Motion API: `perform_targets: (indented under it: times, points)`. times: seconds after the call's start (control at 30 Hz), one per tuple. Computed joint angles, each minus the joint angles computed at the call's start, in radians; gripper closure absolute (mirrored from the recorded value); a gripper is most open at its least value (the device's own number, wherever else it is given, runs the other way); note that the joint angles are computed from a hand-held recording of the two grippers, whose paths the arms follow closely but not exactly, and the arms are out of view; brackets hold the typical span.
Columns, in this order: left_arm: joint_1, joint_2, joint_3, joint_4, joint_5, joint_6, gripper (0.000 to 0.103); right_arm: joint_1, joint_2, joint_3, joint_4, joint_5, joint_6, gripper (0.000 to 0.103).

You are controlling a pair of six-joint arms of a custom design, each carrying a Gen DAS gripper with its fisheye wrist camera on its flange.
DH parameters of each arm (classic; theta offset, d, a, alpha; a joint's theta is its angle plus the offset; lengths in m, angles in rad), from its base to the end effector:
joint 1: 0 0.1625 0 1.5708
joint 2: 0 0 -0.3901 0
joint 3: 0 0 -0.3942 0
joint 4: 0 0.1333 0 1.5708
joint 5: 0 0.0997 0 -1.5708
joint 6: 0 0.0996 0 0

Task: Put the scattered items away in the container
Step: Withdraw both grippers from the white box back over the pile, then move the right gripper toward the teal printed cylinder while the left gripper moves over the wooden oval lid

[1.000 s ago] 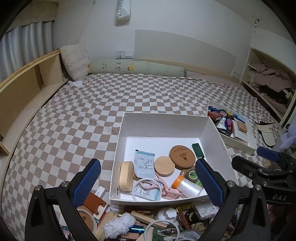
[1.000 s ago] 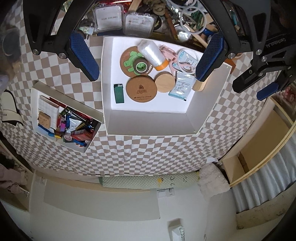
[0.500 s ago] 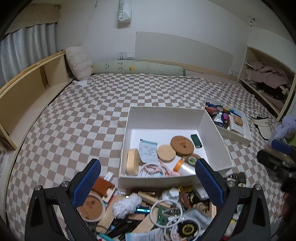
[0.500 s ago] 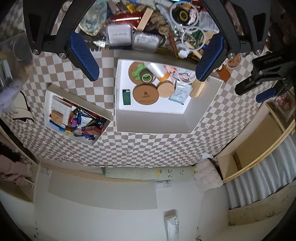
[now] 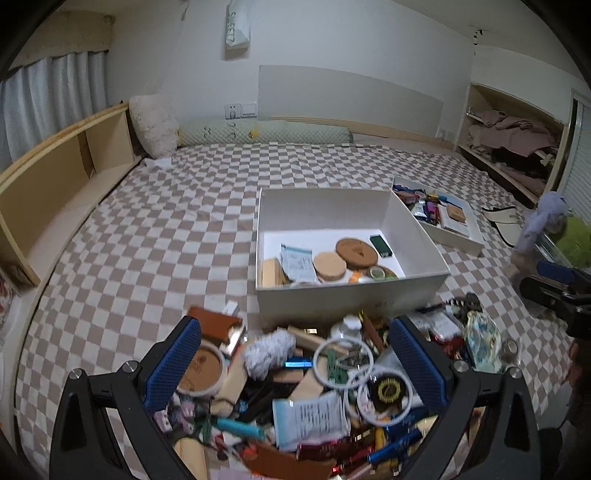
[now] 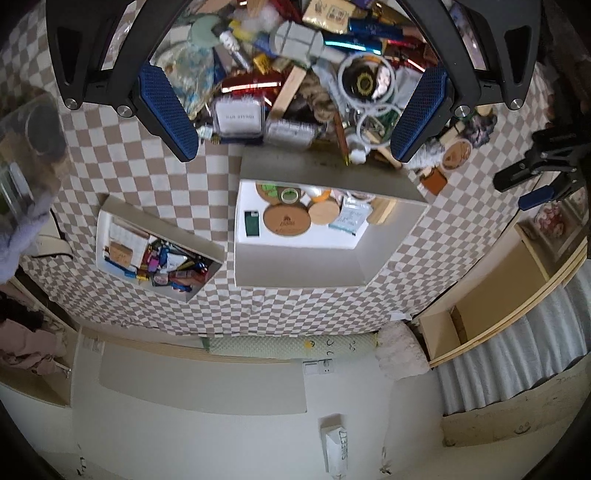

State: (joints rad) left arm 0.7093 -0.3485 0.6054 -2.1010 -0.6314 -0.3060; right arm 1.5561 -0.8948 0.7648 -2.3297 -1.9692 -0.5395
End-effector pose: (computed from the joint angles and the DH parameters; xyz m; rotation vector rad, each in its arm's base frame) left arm -0.5132 -0.7221 0.1659 0.4838 2.2917 -0.9218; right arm 0.0833 -0.7704 0.5375 0.3938 -2.3424 0.9524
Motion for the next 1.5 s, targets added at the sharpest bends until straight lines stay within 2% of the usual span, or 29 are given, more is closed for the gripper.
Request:
perform_targets:
  times: [0.13, 0.23, 0.37, 0.47, 0.63, 0.77, 0.83, 0.93, 1.13, 1.3, 1.5]
  points:
    - [-0.001, -0.084, 0.16, -0.073, -0.018, -0.006, 0.0, -0.02, -0.058, 0.119, -0.055, 0.012, 0.004, 0.0]
    - [-0.003, -0.143, 0.289, -0.165, -0.006, 0.036, 0.0, -0.037, -0.093, 0.187, -0.086, 0.032, 0.015, 0.0]
    - [0.004, -0.21, 0.411, -0.2, -0.012, 0.042, 0.001, -0.054, -0.139, 0.277, -0.146, 0.059, 0.014, 0.0]
    - [0.013, -0.257, 0.494, -0.214, -0.01, 0.017, 0.001, -0.073, -0.167, 0.34, -0.21, 0.106, 0.008, 0.0]
    - [0.034, -0.325, 0.596, -0.21, -0.022, -0.073, 0.001, -0.096, -0.187, 0.396, -0.25, 0.123, 0.013, 0.0]
    - [0.039, -0.356, 0.653, -0.182, 0.002, -0.109, 0.001, -0.112, -0.209, 0.464, -0.32, 0.133, -0.011, 0.0]
    - [0.04, -0.373, 0.688, -0.157, 0.02, -0.124, 0.001, -0.124, -0.229, 0.51, -0.358, 0.162, -0.043, 0.0]
    - [0.043, -0.394, 0.731, -0.122, 0.027, -0.152, 0.001, -0.137, -0.247, 0.55, -0.372, 0.18, -0.077, 0.0]
    - [0.047, -0.415, 0.78, -0.036, 0.051, -0.205, 0.001, -0.168, -0.285, 0.62, -0.362, 0.207, -0.086, 0.0]
    - [0.06, -0.415, 0.778, 0.03, 0.046, -0.252, 0.001, -0.196, -0.309, 0.67, -0.373, 0.216, -0.111, 0.0]
    - [0.072, -0.399, 0.748, 0.169, 0.061, -0.342, 0.001, -0.228, -0.325, 0.714, -0.415, 0.174, -0.09, 0.0]
